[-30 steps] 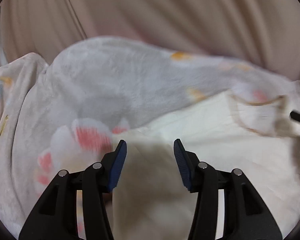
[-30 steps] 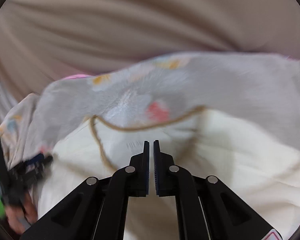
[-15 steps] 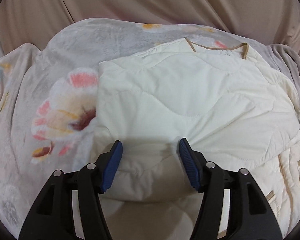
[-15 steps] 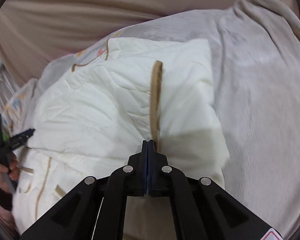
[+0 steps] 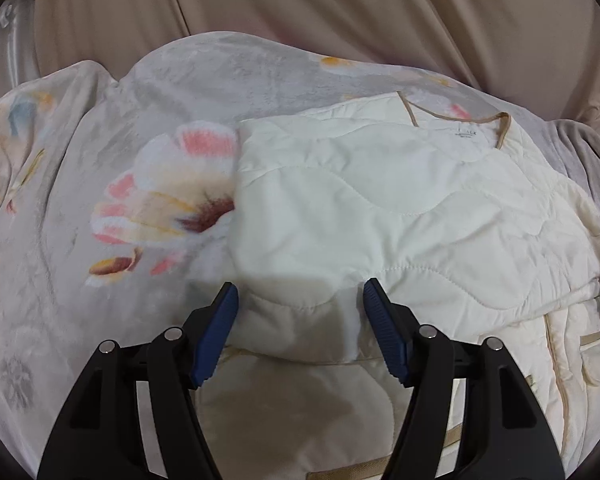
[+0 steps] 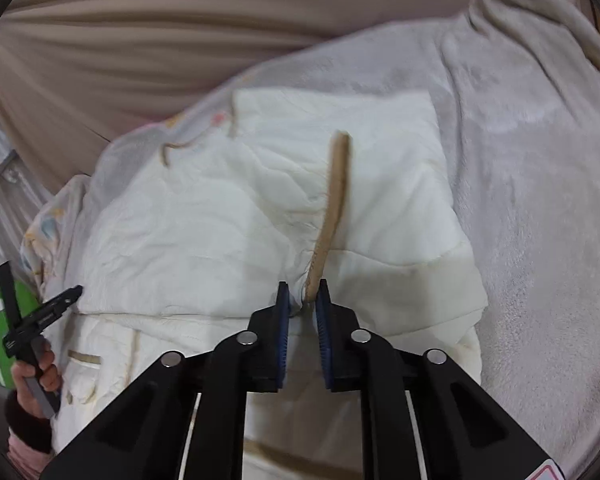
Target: Fold large clothes
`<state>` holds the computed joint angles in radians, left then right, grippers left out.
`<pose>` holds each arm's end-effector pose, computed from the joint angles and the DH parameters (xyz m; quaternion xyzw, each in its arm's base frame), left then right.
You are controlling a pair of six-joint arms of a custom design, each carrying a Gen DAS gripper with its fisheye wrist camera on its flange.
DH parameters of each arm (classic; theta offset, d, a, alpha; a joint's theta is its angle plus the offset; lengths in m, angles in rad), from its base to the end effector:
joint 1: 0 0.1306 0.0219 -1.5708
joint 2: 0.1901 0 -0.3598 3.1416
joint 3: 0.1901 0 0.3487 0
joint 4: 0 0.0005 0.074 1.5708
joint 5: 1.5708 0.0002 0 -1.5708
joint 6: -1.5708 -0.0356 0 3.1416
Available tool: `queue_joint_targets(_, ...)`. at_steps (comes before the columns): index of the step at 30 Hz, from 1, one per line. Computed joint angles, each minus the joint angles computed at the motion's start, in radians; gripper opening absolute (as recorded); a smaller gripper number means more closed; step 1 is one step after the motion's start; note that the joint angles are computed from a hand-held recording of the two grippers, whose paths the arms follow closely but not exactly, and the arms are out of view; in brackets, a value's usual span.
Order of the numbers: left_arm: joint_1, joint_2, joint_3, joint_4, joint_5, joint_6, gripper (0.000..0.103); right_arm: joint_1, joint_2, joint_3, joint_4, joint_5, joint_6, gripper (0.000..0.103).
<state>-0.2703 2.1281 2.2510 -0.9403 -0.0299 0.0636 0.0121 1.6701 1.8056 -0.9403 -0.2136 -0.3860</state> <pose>0.6626 -0.1830 0.3572 0.0905 0.9254 -0.0474 0.3650 0.5452 0.0136 0.4440 0.1323 0.9136 0.1704 0.3447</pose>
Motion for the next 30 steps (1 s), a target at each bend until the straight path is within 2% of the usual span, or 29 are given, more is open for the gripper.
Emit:
queue_joint_targets(3,0.005,0.002,-0.011,-0.002,-0.023,-0.014,0.065,0.001,-0.089,-0.072,0.059,0.045,0.015,0.009)
queue_joint_targets(5,0.009,0.020,-0.001,-0.010,-0.007,-0.003,0.065,-0.012,-0.055,-0.059,0.000,0.068,0.023,0.009)
queue_joint_targets(7,0.004,0.023,-0.008,0.006,-0.029,-0.004,0.068,-0.027,0.008,-0.042,-0.065,0.040,0.019,0.008)
queue_joint_targets(9,0.000,0.020,-0.016,0.017,-0.049,-0.014,0.068,-0.048,0.014,-0.081,-0.026,-0.021,-0.020,0.005)
queue_joint_targets(10,0.000,0.016,-0.022,0.020,-0.050,-0.014,0.068,-0.052,0.010,-0.073,-0.036,-0.029,-0.028,0.005)
queue_joint_targets(13,0.009,-0.037,-0.088,0.042,-0.033,-0.004,0.066,-0.049,-0.058,-0.100,-0.040,0.013,-0.026,0.016)
queue_joint_targets(15,0.025,-0.121,-0.198,0.076,0.034,0.000,0.068,-0.055,-0.149,-0.166,-0.023,0.012,-0.012,0.028)
queue_joint_targets(16,0.035,-0.170,-0.260,0.089,0.080,-0.001,0.070,-0.064,-0.201,-0.210,-0.011,-0.009,-0.007,0.038)
queue_joint_targets(18,0.053,-0.264,-0.383,0.107,0.152,-0.015,0.083,-0.084,-0.323,-0.312,-0.005,-0.048,0.009,0.051)
queue_joint_targets(20,0.072,-0.363,-0.515,0.113,0.201,-0.047,0.086,-0.109,-0.436,-0.410,-0.036,-0.109,0.050,0.057)
queue_joint_targets(23,0.106,-0.466,-0.660,0.083,0.281,-0.065,0.086,-0.134,-0.580,-0.536,-0.120,-0.133,0.069,0.062)
queue_joint_targets(26,0.151,-0.540,-0.785,0.046,0.385,-0.027,0.086,-0.153,-0.698,-0.649,-0.186,-0.156,0.031,0.063)
queue_joint_targets(29,0.178,-0.571,-0.861,0.041,0.477,0.014,0.086,-0.171,-0.756,-0.732,-0.165,-0.242,-0.016,0.064)
queue_joint_targets(30,0.178,-0.591,-0.895,0.075,0.481,0.032,0.086,-0.165,-0.766,-0.753,-0.141,-0.258,-0.032,0.064)
